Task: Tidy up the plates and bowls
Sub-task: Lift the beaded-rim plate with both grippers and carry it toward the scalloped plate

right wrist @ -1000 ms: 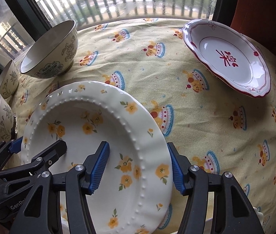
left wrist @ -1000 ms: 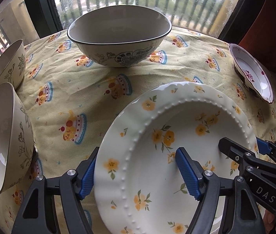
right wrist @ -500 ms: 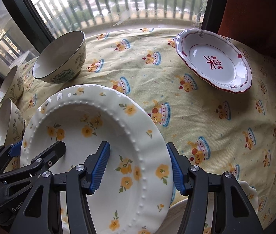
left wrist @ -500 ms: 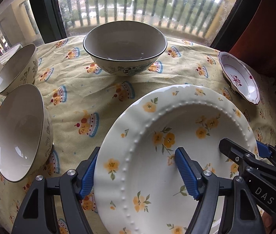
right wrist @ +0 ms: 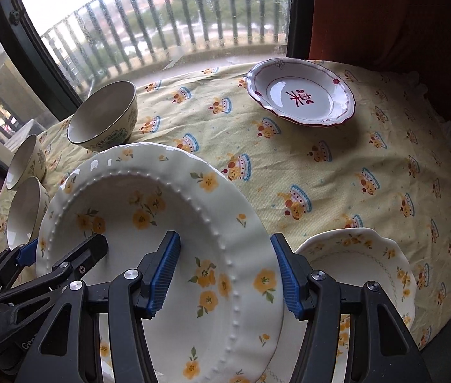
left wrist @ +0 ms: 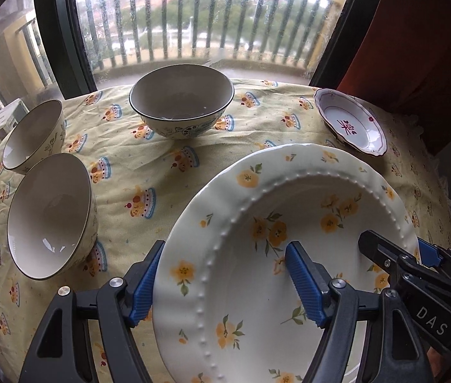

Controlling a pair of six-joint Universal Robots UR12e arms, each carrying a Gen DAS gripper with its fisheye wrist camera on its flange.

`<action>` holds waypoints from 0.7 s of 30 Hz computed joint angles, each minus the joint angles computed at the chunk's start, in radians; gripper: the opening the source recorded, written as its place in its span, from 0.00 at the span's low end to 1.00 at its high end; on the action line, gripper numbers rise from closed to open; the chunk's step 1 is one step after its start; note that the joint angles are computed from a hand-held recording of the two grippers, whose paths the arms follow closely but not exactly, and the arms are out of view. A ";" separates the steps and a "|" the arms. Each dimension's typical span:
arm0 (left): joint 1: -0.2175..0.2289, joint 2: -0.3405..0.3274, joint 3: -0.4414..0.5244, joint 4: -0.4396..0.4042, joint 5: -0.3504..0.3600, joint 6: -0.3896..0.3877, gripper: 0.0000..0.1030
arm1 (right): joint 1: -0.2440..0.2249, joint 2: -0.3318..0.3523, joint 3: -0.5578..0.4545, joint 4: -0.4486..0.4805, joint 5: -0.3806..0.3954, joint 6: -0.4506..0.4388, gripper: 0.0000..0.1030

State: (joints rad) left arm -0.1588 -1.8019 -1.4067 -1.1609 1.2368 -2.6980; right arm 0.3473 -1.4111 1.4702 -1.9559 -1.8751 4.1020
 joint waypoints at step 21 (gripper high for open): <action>-0.079 0.104 -0.123 0.041 0.016 -0.143 0.75 | -0.028 -0.172 0.193 -0.050 0.014 -0.029 0.61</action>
State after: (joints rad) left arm -0.2381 -1.6983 -1.5300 -1.1202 1.2529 -2.8415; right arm 0.3198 -1.5826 1.6635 -2.0063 -1.8609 4.0731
